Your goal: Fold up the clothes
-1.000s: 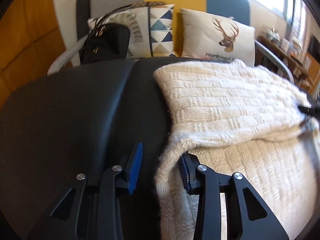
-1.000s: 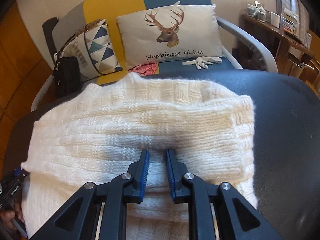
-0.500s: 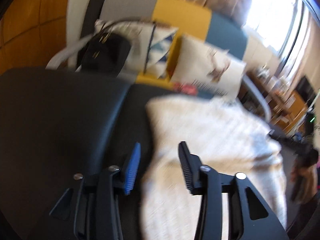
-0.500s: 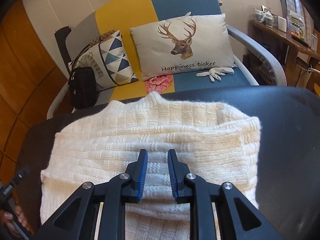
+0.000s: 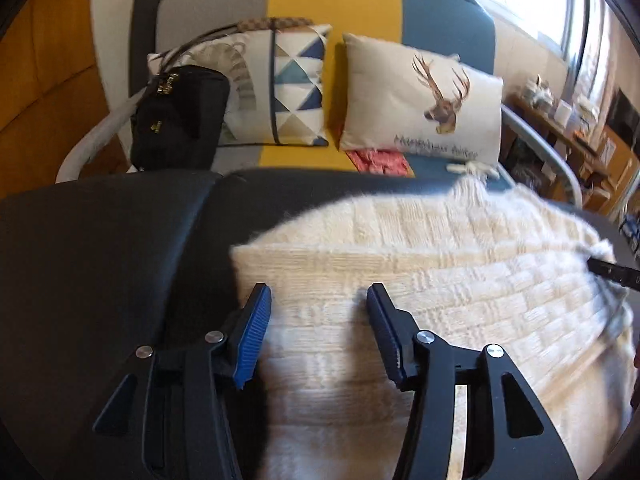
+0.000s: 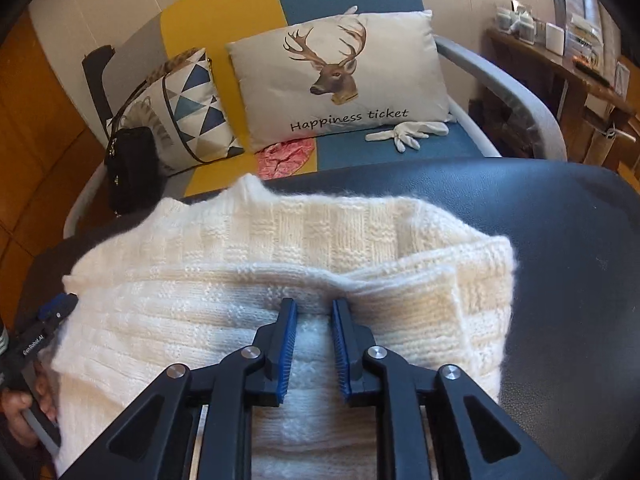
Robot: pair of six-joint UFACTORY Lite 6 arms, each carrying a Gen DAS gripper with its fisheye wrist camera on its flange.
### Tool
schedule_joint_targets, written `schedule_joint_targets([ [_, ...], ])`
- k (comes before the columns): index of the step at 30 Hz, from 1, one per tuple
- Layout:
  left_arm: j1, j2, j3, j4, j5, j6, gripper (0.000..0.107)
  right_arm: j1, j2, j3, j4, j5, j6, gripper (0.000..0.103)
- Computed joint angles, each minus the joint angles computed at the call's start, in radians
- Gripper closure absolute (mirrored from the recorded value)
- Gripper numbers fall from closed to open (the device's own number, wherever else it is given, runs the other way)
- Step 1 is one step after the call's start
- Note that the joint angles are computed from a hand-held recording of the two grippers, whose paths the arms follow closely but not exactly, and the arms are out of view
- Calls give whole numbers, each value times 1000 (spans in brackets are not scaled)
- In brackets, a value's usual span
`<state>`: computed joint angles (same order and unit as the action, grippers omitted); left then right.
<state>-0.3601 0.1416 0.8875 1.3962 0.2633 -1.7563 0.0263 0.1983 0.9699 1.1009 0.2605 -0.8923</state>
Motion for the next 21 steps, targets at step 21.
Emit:
schedule_joint_targets([
  [21,6,353,422,-349,69,435,50,-42,302,363,39,188,43,90],
])
